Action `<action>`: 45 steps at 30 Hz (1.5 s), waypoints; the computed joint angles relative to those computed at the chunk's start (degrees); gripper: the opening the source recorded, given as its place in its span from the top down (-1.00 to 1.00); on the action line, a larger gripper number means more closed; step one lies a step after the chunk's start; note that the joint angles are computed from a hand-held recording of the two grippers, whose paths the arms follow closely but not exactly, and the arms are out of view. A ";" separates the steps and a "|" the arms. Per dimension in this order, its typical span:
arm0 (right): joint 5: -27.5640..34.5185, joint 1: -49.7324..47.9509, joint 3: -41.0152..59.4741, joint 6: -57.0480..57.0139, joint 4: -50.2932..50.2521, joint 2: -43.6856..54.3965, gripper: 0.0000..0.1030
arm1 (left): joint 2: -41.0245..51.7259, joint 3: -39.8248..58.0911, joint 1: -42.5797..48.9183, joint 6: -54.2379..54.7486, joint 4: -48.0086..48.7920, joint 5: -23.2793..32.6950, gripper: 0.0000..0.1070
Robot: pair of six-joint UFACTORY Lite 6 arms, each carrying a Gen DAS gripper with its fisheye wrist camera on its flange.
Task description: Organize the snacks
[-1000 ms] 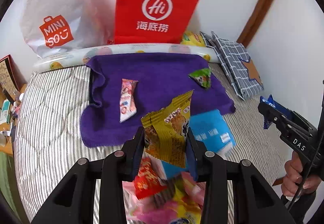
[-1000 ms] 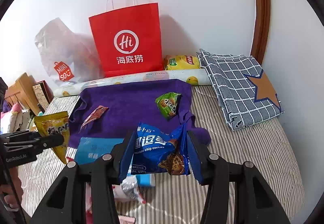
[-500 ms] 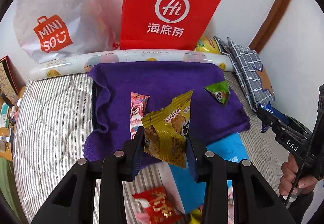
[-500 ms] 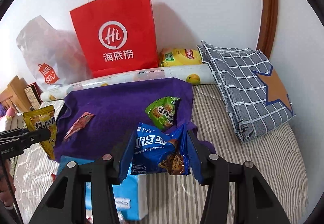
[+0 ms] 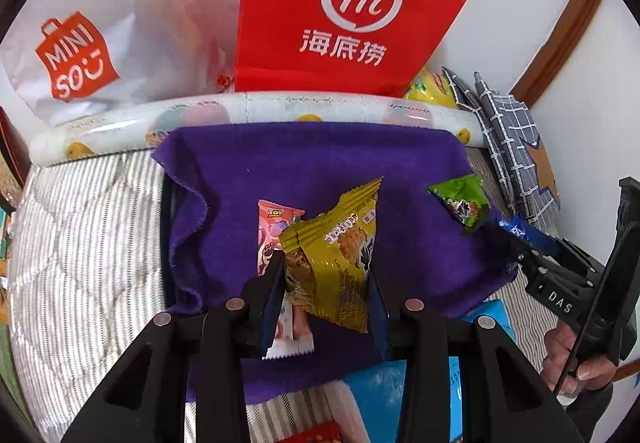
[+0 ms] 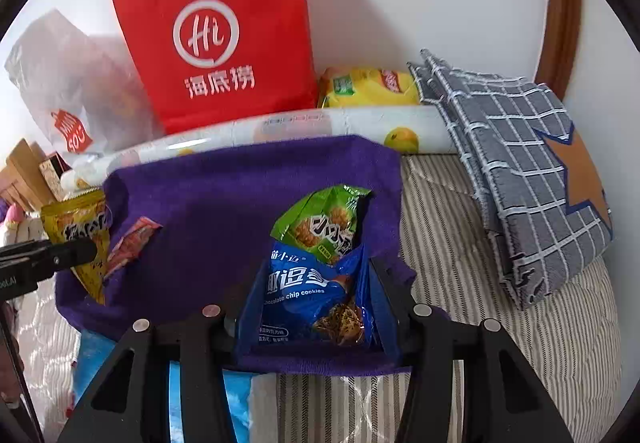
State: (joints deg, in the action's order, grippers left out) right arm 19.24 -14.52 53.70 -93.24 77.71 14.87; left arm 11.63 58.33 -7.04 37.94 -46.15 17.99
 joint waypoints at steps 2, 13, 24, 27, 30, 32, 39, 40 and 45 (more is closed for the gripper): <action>0.24 -0.08 0.33 -1.55 1.09 1.08 0.04 | 2.04 1.21 -0.37 1.06 -1.34 0.08 0.29; 1.31 -0.10 1.07 -0.68 -0.60 1.31 -0.09 | 4.62 3.25 -2.03 -0.71 0.01 -1.24 0.27; 3.32 -0.81 -7.73 2.14 -4.54 -12.00 -0.25 | -5.54 -2.90 -1.51 -4.62 3.19 -0.75 -0.20; 4.32 -1.55 -11.59 3.67 -6.04 -17.67 -0.25 | -10.44 -6.40 -1.27 -7.28 5.72 -0.14 -0.20; 5.02 -2.45 -15.98 6.08 -8.51 -24.20 -0.25 | -16.32 -10.80 -1.34 -9.85 8.02 0.31 -0.20; 5.93 -3.42 -18.92 8.81 -11.52 -28.92 -0.25 | -20.12 -13.61 -1.82 -12.82 10.67 0.38 -0.20; 11.70 -9.20 -27.02 13.38 -18.41 -40.58 -0.25 | -33.44 -23.58 -3.32 -23.86 20.52 2.47 -0.20; 13.50 -10.43 -28.41 14.11 -20.01 -42.56 -0.25 | -35.26 -24.84 -3.44 -25.37 21.81 2.91 -0.20; 16.34 -12.29 -34.44 17.88 -25.64 -51.40 -0.25 | -44.04 -30.74 -3.78 -31.69 26.71 5.65 -0.20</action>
